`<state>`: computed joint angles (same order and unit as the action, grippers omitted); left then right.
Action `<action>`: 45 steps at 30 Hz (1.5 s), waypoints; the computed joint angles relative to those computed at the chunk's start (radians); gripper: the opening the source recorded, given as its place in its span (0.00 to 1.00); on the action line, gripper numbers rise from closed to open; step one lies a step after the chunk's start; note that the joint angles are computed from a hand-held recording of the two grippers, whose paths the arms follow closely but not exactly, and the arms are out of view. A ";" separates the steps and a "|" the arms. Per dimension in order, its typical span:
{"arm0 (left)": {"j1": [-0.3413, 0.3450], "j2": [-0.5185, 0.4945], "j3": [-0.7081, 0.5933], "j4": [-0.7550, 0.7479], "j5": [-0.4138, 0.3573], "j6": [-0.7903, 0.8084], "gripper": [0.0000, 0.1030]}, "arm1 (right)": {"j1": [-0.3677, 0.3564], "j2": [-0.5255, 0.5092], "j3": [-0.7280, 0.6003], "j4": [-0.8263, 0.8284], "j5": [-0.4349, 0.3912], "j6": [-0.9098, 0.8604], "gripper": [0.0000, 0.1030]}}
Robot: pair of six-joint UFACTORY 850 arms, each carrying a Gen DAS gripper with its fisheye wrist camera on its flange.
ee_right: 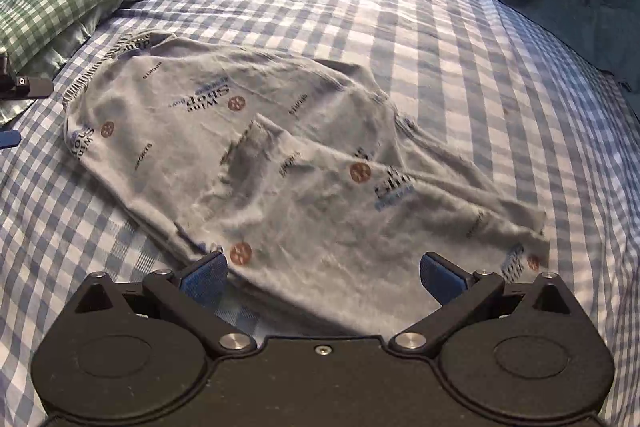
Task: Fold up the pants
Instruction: 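Lower the left gripper onto the grey waistband and close it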
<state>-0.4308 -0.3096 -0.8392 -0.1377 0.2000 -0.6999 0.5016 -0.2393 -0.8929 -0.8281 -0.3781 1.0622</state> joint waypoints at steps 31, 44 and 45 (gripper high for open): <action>0.095 -0.187 -0.135 0.625 0.210 -0.621 1.00 | -0.060 -0.397 -0.429 -0.065 -0.045 -0.064 0.99; 0.086 -0.167 -0.108 0.531 0.199 -0.612 0.79 | -0.004 -0.180 -0.099 -0.142 -0.118 0.300 0.99; 0.086 -0.167 -0.108 0.520 0.194 -0.609 0.73 | -0.003 -0.180 -0.097 -0.140 -0.118 0.303 0.99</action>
<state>-0.3447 -0.4771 -0.9468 0.3819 0.3935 -1.3084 0.4987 -0.4190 -0.9898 -0.9686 -0.4963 1.3656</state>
